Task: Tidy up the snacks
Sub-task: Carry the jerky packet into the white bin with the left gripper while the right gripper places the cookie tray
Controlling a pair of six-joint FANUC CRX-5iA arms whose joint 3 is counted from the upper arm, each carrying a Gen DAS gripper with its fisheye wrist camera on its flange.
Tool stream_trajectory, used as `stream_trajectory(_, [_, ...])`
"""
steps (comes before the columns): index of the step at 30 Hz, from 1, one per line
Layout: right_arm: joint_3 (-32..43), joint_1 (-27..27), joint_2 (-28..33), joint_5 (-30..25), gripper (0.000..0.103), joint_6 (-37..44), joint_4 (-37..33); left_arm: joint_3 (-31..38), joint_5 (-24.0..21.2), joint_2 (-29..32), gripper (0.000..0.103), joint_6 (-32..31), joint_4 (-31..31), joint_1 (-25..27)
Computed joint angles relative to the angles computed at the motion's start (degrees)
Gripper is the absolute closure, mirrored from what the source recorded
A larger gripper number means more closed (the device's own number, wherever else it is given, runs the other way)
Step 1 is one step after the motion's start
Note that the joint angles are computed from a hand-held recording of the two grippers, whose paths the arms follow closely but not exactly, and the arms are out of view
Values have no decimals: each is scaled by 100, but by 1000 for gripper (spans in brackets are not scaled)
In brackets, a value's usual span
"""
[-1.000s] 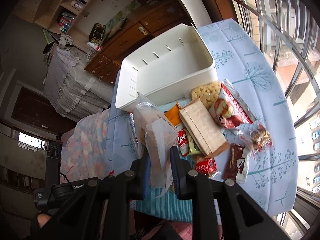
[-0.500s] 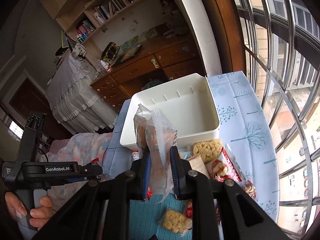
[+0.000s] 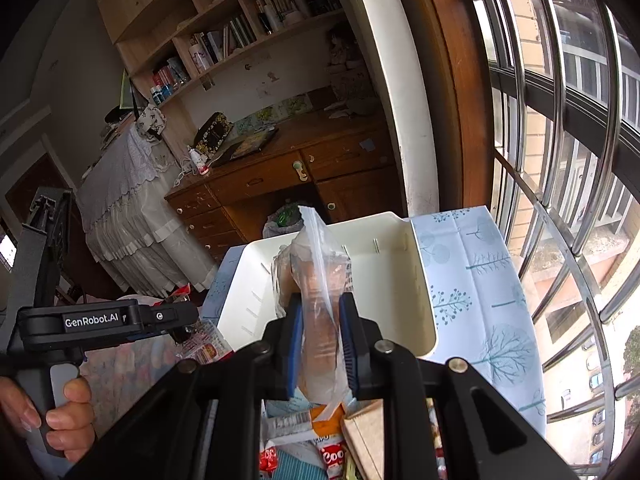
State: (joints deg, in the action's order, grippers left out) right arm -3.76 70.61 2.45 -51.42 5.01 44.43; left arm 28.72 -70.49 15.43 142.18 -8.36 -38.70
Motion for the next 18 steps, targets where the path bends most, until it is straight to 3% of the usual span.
stream_trajectory(7, [235,-246,444,181,85,124,145,-6,418,263,57,13,-175,172])
stream_trajectory(11, [457,-354,668,184,85,222,-41,112,373,428,56,-165,-259,224])
stream_trajectory(14, [613,-380,796,93,85,297,-158,61,363,476,54,-330,10,352])
stream_trajectory(16, [703,-390,854,15,85,360,-258,-27,402,462,47,-365,142,408])
stream_trajectory(18, [790,-397,906,-83,80,389,-344,-160,541,401,27,-388,241,439])
